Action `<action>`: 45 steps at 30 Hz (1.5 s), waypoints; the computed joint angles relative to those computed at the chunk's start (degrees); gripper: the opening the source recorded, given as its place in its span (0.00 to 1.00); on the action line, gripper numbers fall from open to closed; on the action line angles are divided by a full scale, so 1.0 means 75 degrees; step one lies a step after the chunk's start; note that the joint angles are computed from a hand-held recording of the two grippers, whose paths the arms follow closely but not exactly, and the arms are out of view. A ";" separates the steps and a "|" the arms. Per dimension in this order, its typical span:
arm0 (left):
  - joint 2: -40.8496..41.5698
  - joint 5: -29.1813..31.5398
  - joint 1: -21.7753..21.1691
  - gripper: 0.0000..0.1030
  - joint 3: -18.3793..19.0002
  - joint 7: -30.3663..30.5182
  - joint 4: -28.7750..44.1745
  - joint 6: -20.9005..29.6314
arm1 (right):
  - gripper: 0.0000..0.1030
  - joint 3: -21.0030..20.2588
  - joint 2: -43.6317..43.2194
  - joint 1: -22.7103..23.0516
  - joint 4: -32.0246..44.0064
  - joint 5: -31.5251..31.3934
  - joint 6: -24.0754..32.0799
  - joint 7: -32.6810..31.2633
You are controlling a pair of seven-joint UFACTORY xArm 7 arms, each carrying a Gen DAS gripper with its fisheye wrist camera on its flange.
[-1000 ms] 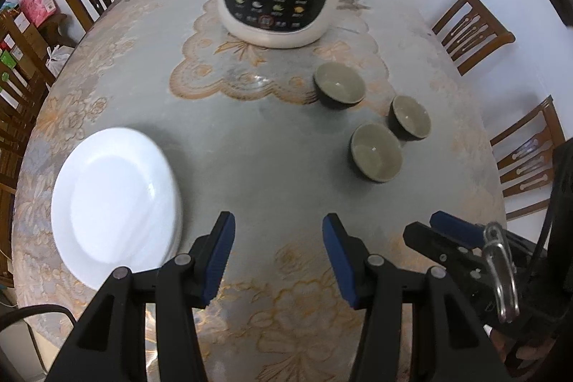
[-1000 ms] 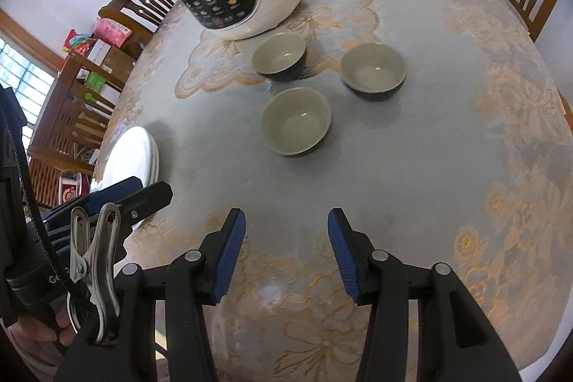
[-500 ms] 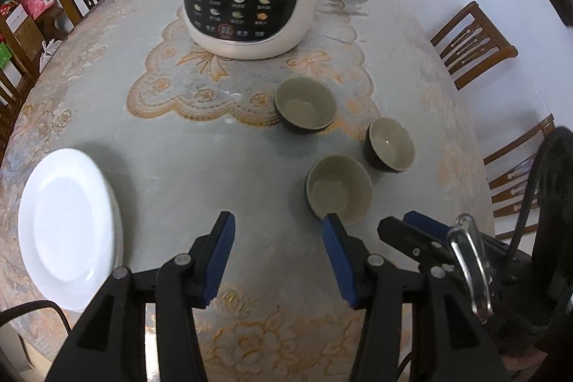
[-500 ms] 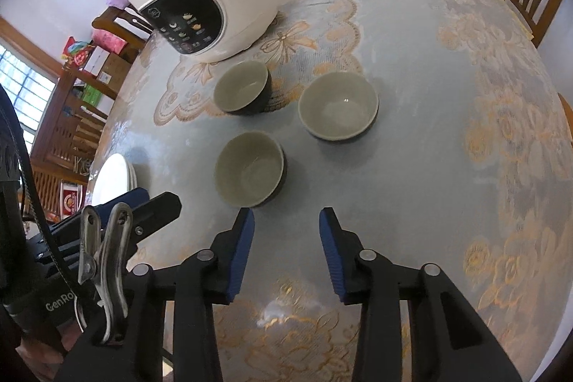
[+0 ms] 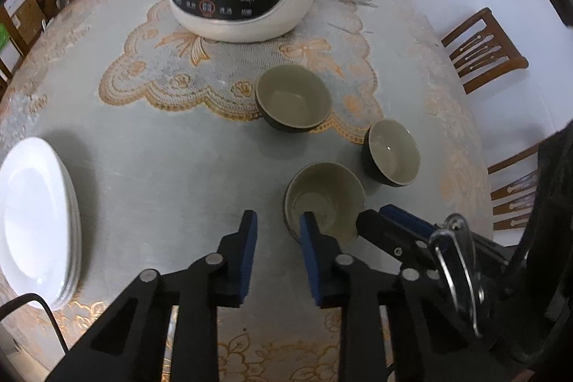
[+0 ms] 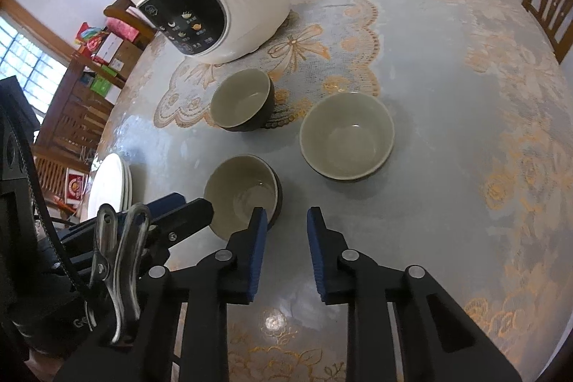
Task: Organize plates and bowls
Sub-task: 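Close the right gripper on the rim of the nearest dark bowl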
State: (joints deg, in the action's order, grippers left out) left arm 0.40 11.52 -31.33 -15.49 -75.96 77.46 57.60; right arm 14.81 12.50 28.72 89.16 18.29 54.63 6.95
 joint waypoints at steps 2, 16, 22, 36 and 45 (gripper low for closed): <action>-0.0024 -0.0103 0.0024 0.18 0.0020 -0.0086 -0.0135 -0.0218 | 0.23 0.0021 0.0039 -0.0021 0.0007 0.0085 -0.0015 -0.0122; -0.0171 -0.0448 0.0100 0.08 0.0012 -0.0086 -0.0376 -0.0602 | 0.15 0.0083 0.0108 -0.0127 -0.0024 0.0783 -0.0005 -0.0503; -0.0431 -0.0523 0.0117 0.08 -0.0052 -0.0051 -0.0546 -0.0527 | 0.15 0.0098 -0.0088 -0.0054 -0.0194 0.0793 -0.0022 -0.0313; -0.1099 -0.0942 -0.0004 0.08 -0.0365 0.0259 -0.1025 -0.0265 | 0.16 0.0139 -0.1046 0.0166 -0.1206 0.0970 -0.0037 0.0256; -0.1456 -0.1181 -0.0063 0.08 -0.0512 0.0449 -0.1350 -0.0299 | 0.16 0.0157 -0.1444 0.0323 -0.1656 0.0891 -0.0097 0.0650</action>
